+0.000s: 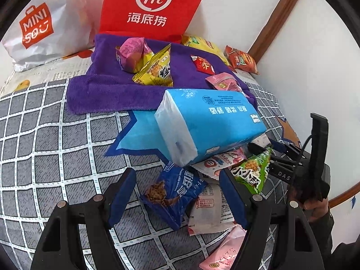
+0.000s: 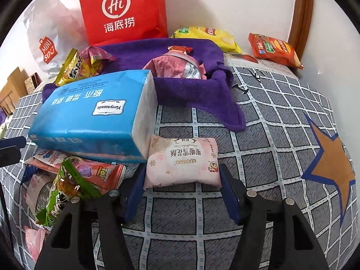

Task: Organize snacks
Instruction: 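Grasp the pink-white pastry packet with the right tool, then grasp the blue chip bag with the left tool while the right tool holds the pastry packet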

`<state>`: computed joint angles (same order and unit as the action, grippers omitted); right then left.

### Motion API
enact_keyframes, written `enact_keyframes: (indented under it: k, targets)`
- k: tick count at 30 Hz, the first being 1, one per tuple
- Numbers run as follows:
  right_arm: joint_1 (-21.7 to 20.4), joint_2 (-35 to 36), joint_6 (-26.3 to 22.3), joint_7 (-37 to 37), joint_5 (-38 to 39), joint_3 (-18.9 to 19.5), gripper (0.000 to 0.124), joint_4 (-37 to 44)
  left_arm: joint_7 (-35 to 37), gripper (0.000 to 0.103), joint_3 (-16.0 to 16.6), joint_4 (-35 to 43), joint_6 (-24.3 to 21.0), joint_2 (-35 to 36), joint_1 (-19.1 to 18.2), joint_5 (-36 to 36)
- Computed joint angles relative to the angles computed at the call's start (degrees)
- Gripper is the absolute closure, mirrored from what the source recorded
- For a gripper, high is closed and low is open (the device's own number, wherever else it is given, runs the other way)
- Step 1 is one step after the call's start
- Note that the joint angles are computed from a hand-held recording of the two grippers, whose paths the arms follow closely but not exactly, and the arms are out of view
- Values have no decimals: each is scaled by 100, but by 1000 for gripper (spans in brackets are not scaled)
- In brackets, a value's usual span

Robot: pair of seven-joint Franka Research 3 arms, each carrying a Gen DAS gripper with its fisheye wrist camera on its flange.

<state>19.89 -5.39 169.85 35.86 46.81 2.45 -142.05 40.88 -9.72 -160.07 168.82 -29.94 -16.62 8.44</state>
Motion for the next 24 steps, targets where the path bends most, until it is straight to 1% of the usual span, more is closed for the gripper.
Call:
enact_keyframes:
  k: [5, 8, 15, 20, 24]
  targets:
    - [11, -180, -151, -303, 232, -91, 64, -113, -35, 29, 2, -6, -69, -30, -36, -35]
    - [9, -315, -255, -446, 321, -156, 64, -208, -78, 29, -56, 19, -116, -36, -21, -13]
    - [11, -656, -440, -582, 447, -299, 64, -461, -252, 29, -148, 37, -209, -91, -34, 11]
    - [-10, -771, -843, -627, 628, -400, 64, -478, -431, 29, -178, -63, -249, -244, -54, -1]
    - [-29, -871, -922, -690, 721, -389, 64, -569, -535, 29, -170, -130, -285, -320, -87, -3]
